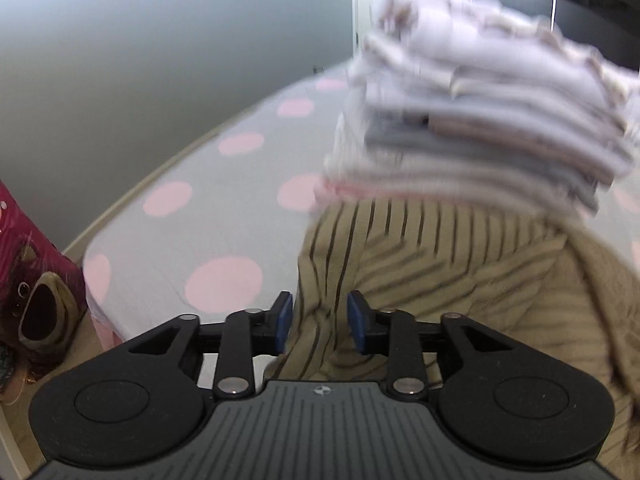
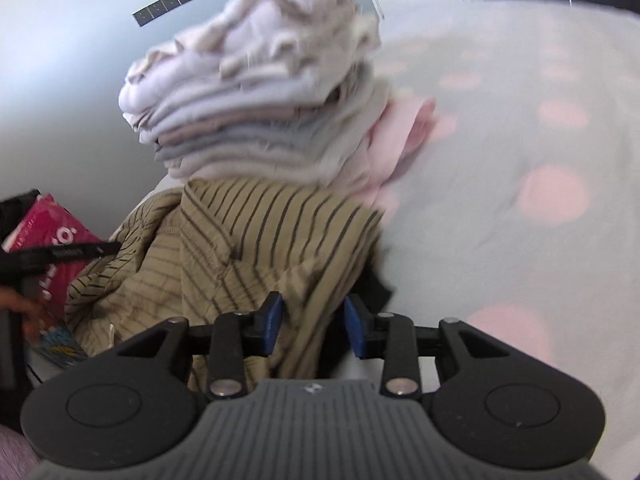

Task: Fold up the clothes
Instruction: 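Lift the striped shirt with both grippers and carry it toward the folded clothes stack, then lower the striped shirt beside the clothes stack and open both grippers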

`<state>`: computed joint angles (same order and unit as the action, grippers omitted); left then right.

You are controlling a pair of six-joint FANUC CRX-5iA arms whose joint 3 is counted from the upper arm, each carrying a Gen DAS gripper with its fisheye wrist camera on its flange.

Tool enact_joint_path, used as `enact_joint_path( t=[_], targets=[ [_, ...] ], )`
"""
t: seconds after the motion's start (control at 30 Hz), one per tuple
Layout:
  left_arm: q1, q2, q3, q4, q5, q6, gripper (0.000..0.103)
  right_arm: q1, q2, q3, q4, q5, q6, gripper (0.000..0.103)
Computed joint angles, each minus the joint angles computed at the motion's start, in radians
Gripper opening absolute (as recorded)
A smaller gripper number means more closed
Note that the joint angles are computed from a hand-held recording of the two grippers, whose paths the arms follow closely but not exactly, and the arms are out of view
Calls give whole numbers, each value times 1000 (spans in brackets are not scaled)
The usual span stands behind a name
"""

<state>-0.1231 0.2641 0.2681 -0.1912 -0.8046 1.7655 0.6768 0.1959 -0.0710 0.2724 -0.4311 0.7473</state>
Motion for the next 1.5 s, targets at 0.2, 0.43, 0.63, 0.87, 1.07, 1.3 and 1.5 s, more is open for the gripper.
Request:
enact_joint_path(
  t=[0.2,0.43,0.63,0.87,1.07,1.3,1.5],
  targets=[
    [-29,-8,11,110,75,-107,35,-12,-10,-52,225,120,-149,38],
    [-103,108,121,144,30,-208,31,15,116,165,-6,34,104,26],
    [-100,163,142,132,-20,-201,31,10,214,283,-107,-39,195,29],
    [-88,182,122,150,1,-221,31,-7,287,389,-193,-133,312,30],
    [-109,192,162,98,-42,-215,30,1,281,370,-170,-124,314,31],
    [-161,191,213,-34,-97,-170,31,8,285,385,-110,-165,310,50],
    [-212,159,234,-121,-107,-188,43,-3,189,260,-44,-69,236,76]
  ],
)
